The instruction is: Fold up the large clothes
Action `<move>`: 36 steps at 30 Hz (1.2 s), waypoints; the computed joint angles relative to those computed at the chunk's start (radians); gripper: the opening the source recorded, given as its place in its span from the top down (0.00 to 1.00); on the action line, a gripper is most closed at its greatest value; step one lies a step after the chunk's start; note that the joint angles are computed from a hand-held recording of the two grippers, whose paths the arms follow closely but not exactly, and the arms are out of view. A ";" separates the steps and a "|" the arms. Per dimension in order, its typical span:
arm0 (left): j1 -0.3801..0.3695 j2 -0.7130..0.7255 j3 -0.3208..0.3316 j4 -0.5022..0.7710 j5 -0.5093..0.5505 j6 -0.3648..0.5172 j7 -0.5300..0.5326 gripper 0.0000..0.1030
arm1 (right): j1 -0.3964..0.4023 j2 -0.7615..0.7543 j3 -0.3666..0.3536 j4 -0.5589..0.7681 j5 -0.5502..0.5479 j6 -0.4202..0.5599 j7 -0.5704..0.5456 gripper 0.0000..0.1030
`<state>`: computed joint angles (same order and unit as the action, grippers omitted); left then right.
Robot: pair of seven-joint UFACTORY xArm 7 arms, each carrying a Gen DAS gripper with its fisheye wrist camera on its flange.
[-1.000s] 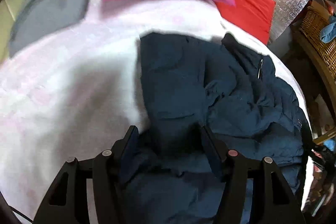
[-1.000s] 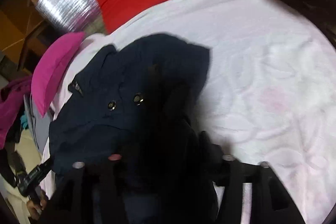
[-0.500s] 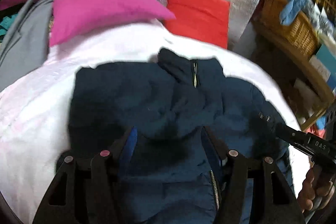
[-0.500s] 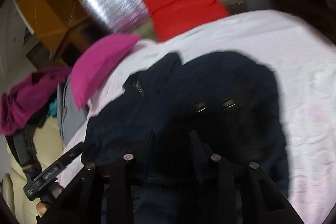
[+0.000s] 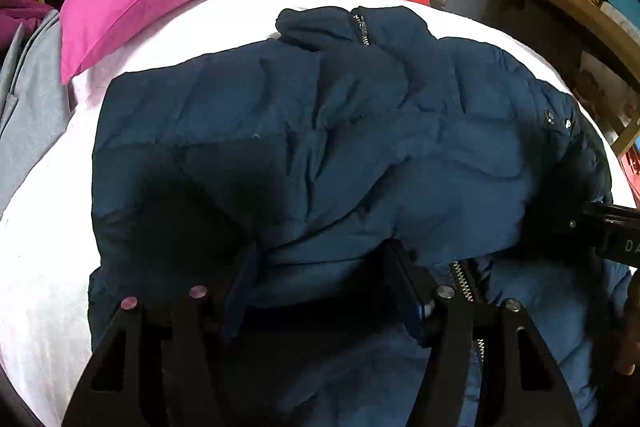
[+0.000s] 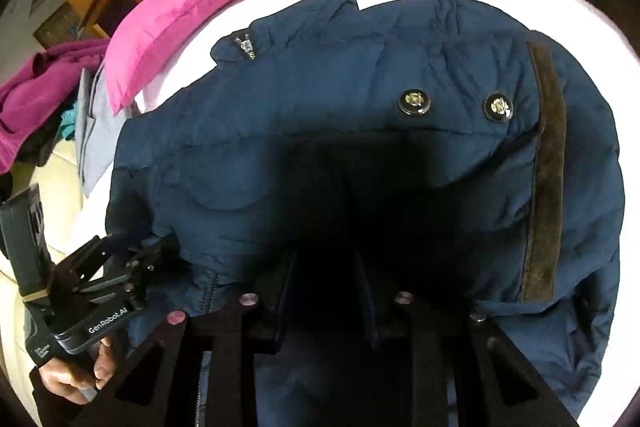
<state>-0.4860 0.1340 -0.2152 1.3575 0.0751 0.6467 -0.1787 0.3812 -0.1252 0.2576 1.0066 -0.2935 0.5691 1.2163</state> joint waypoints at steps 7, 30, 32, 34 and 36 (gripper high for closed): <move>0.049 -0.100 0.009 -0.045 -0.118 -0.076 0.064 0.37 | -0.075 -0.212 0.026 -0.109 0.008 -0.011 0.063 0.66; 0.123 -0.015 0.065 0.053 -0.035 0.031 -0.134 0.37 | -0.220 -0.551 0.041 -0.370 0.184 0.004 0.115 0.40; 0.131 -0.004 0.067 0.055 -0.046 0.034 -0.151 0.37 | -0.242 -0.561 0.052 -0.380 0.180 0.011 0.143 0.30; 0.143 0.024 0.063 0.076 -0.091 0.059 -0.131 0.37 | -0.245 -0.537 0.046 -0.379 0.182 0.001 0.145 0.30; 0.148 0.052 0.058 0.101 -0.121 0.090 -0.114 0.36 | -0.217 -0.483 0.019 -0.365 0.200 -0.014 0.103 0.30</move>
<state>-0.3380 0.1863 -0.1568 1.4584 -0.0460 0.7369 -0.2923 0.1638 -0.6081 0.2762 0.6415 -0.0938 0.5549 1.3195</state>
